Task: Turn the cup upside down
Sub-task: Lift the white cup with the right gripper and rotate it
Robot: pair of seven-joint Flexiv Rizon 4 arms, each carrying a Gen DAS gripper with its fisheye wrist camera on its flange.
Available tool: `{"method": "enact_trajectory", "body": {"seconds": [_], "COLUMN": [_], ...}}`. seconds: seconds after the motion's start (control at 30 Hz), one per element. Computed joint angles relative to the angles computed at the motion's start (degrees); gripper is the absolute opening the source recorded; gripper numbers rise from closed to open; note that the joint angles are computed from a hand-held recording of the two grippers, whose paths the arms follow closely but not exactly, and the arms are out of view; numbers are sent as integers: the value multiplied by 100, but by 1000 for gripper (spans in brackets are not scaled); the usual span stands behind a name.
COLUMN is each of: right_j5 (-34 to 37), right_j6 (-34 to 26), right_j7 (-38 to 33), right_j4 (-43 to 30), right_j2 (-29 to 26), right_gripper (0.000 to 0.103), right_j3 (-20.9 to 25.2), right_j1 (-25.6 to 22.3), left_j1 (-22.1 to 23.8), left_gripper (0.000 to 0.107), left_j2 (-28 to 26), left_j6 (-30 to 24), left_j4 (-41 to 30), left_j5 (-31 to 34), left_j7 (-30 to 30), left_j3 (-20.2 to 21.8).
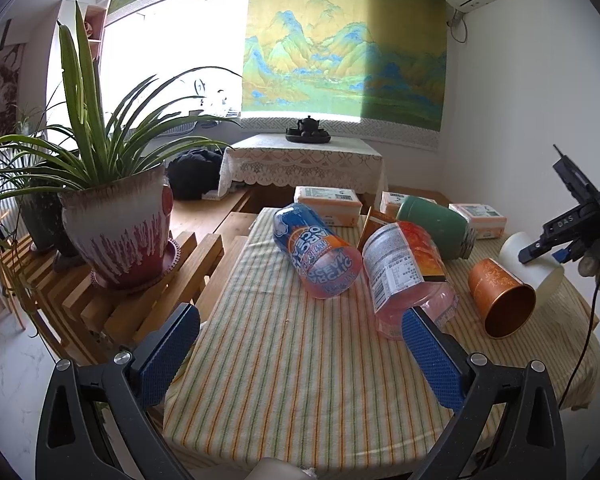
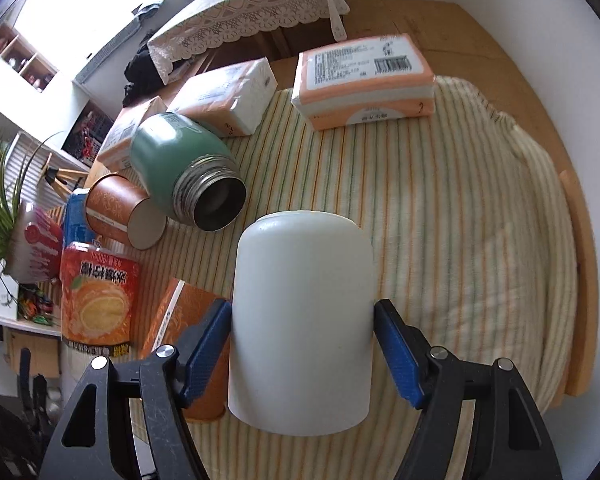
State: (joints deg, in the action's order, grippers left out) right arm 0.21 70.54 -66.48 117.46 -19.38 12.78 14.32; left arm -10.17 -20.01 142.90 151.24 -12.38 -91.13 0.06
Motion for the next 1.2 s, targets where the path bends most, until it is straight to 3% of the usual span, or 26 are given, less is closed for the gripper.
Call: {"method": "enact_trajectory", "body": {"seconds": [0.1,0.2,0.37,0.63,0.7,0.87,0.97,1.13,1.2], "right_j5": [-528,-1665,-5032,-5180,-5587,-5624,-6474,-7350,-7395], "right_j6": [213,417,611,558,507,598,663,643,610], "right_j7": [147,523,1972,1232,1507,1333,1704,1746,1561], "right_j4": [514,1126,1892,2099,2121,2063,1983,1805,1765], "right_j2": [419,857,1299,1435,1400,1141,947,740,706], "right_gripper": [69,69,69,69,69,69,69,69,69], "right_j3": [-204,-507,-1085,-357,-394,-370,-613,-713,-650], "right_j1": [224,565,844,633,642,725,790,769,721], "left_j1": [-14,-47,-261,-380,-352,-394,-390,-391,-379], "left_gripper": [102,102,102,102,102,102,102,102,102], "left_j2": [17,33,48,152,168,157,151,207,226], "left_j6": [-3,-35,-25,-9,-17,-34,-7,14,5], "left_j4": [4,-9,9,117,123,121,134,190,205], "left_j5": [-7,-11,-170,-382,-356,-391,-396,-466,-467], "left_j7": [-3,12,119,195,172,217,209,200,193], "left_j3": [-7,-27,-62,-33,-41,-51,-44,-26,-26]}}
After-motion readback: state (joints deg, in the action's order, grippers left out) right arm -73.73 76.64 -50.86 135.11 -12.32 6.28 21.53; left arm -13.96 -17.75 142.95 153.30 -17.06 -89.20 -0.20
